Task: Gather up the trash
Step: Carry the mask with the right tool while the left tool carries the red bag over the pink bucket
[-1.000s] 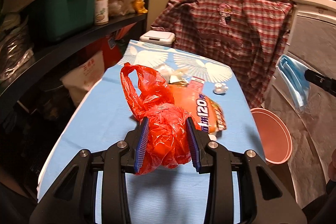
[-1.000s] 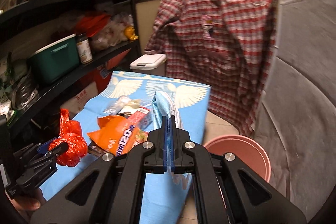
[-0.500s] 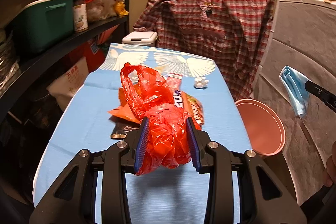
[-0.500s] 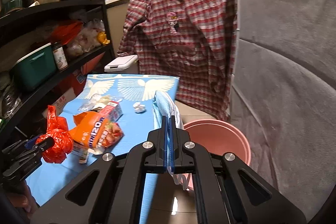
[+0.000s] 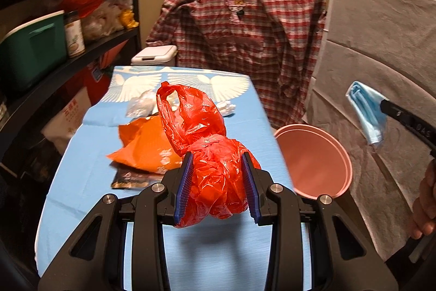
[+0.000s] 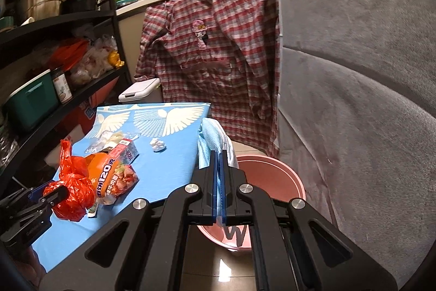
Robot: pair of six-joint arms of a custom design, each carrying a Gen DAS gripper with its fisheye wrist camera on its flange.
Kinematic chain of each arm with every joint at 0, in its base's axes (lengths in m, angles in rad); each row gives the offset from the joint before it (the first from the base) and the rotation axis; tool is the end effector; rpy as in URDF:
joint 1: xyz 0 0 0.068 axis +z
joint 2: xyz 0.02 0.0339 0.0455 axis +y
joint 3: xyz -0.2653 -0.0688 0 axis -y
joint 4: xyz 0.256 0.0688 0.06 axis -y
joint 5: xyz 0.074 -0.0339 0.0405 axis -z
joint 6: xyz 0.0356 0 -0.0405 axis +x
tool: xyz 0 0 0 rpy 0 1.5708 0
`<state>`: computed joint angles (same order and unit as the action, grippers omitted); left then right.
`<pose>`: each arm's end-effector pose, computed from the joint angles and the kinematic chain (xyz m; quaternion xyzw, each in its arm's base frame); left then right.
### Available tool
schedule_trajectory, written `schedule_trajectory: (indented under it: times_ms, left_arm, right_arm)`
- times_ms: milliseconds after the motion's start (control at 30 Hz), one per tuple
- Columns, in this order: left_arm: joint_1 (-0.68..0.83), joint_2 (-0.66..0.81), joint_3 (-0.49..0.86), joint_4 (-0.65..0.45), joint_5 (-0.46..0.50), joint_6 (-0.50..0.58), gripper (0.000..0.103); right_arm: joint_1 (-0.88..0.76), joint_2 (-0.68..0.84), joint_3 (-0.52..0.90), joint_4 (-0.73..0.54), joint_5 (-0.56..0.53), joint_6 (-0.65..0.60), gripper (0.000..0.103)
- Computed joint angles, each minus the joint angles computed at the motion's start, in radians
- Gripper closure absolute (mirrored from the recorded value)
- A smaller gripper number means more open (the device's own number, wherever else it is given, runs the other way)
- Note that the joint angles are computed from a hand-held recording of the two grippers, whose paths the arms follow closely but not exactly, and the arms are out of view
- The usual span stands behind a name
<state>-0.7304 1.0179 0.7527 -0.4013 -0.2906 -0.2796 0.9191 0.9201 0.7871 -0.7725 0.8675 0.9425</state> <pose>0.1770 -0.1448 0.2632 0.1373 0.8817 -0.0952 0.4413 0.1313 0.1273 0.2738 0.1473 0.8560 0.0004 0.4956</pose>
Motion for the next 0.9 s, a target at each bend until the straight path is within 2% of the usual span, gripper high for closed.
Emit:
schedule_trajectory:
  times_ms: [267,367,600,900]
  left_arm:
    - [-0.048,0.089,0.116,-0.013,0.016,0.028,0.068]
    - [-0.054,0.155,0.171,-0.006,0.048,0.032,0.068]
    - [-0.114,0.311,0.284,0.063,0.069,0.074,0.068]
    - [-0.115,0.467,0.357,0.124,0.173,0.064,0.068]
  right_arm:
    - [-0.057,-0.054,-0.032,0.0,-0.011,-0.005,0.101]
    - [-0.08,-0.066,-0.044,-0.009,-0.012,-0.009,0.101]
    - [-0.132,-0.096,-0.072,-0.004,-0.032,-0.025,0.101]
    - [-0.162,-0.045,-0.071,0.013,-0.047,-0.05,0.101]
